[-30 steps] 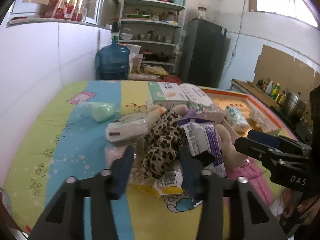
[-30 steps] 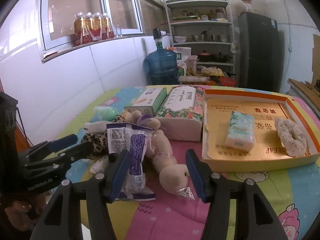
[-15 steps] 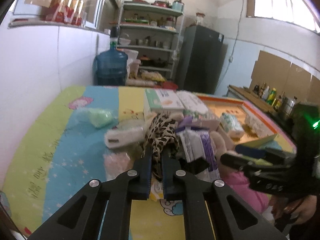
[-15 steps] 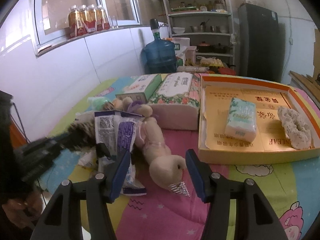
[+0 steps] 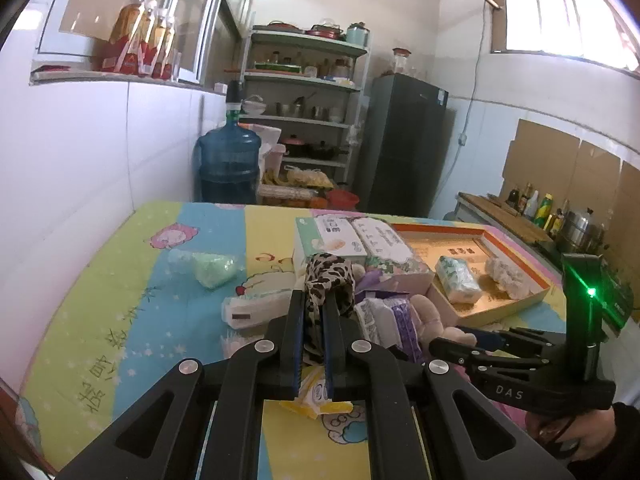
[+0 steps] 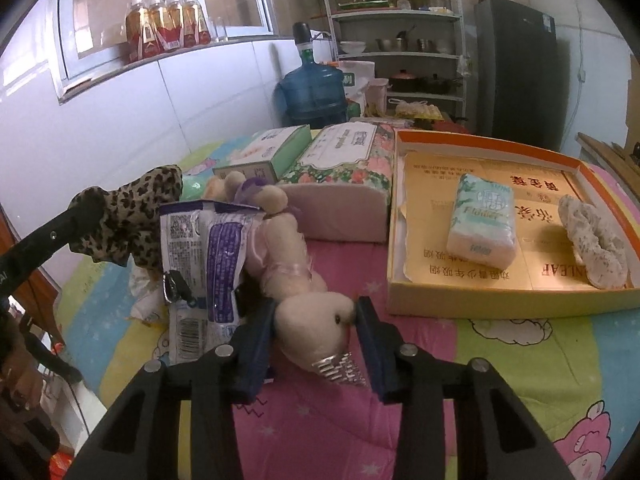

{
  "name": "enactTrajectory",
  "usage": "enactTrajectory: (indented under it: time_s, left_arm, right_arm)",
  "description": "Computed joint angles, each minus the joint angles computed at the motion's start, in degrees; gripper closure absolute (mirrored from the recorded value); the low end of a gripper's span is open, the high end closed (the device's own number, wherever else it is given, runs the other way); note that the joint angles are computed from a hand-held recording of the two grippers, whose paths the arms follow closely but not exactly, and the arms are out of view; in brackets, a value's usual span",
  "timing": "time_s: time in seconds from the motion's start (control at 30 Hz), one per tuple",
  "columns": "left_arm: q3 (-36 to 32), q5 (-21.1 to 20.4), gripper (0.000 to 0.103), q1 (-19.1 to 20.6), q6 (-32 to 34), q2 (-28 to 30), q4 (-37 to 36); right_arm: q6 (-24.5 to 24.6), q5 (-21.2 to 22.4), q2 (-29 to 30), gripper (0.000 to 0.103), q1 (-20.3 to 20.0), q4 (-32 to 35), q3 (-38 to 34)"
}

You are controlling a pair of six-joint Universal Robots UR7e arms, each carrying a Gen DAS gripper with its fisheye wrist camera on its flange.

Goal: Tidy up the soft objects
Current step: 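Grasp the leopard-print scrunchie with the left tool while the right tool grasps the beige plush bunny, then lift and carry the leopard scrunchie and plush bunny over the orange box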

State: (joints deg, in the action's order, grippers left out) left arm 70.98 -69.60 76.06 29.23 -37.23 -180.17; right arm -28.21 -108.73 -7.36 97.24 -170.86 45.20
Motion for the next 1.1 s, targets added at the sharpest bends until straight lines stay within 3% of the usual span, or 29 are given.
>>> enactTrajectory:
  time_s: [0.67, 1.1]
  left_arm:
    - [0.55, -0.76, 0.095, -1.95, 2.33, -0.46, -2.66]
    - [-2.63, -1.89, 0.095, -4.24, 4.25, 1.61, -2.37]
  right_arm:
    - [0.42, 2.29, -4.08, 0.066, 0.03, -9.88, 6.81]
    - [0.77, 3.66, -6.87, 0.066, -0.43, -14.45, 10.29]
